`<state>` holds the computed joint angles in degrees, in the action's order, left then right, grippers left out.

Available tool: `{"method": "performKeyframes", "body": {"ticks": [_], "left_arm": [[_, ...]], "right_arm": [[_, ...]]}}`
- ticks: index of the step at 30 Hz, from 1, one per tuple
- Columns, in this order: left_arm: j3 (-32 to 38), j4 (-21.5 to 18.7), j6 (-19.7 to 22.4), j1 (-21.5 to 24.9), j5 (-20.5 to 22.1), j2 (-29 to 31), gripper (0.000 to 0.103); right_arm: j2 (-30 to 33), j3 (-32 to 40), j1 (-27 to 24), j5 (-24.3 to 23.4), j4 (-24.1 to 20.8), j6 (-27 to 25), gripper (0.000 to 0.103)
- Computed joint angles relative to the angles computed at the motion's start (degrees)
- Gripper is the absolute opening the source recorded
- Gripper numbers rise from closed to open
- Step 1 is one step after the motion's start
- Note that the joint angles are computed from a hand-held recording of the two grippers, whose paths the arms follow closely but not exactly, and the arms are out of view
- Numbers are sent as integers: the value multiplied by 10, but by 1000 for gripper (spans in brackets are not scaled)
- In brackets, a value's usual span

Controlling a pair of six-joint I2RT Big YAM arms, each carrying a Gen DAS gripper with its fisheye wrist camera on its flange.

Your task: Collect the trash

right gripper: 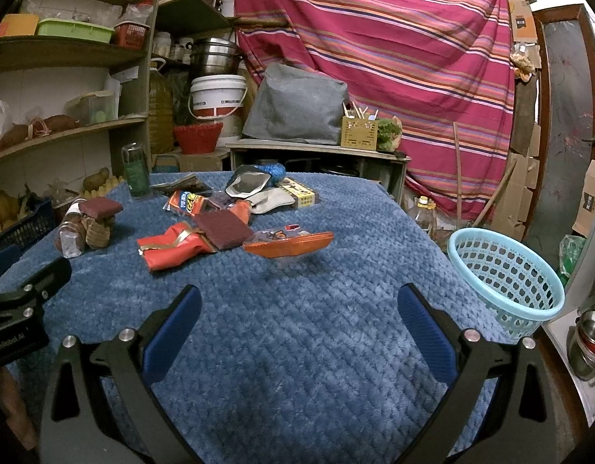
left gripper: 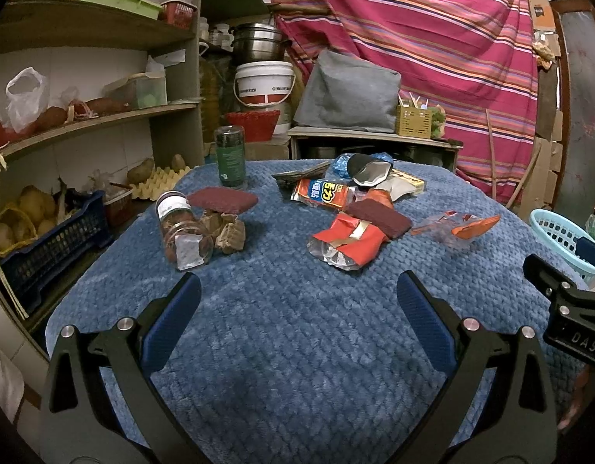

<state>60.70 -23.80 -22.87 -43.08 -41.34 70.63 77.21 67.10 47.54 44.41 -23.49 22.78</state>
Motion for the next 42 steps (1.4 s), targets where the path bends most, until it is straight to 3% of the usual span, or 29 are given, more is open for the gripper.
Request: {"method": "performKeyframes", "body": {"ticks": [42], "left_arm": [[-6,7,15,-1,-8,-5,98]], "right_arm": [[-2,-2,0,2,0,-1,99]]}}
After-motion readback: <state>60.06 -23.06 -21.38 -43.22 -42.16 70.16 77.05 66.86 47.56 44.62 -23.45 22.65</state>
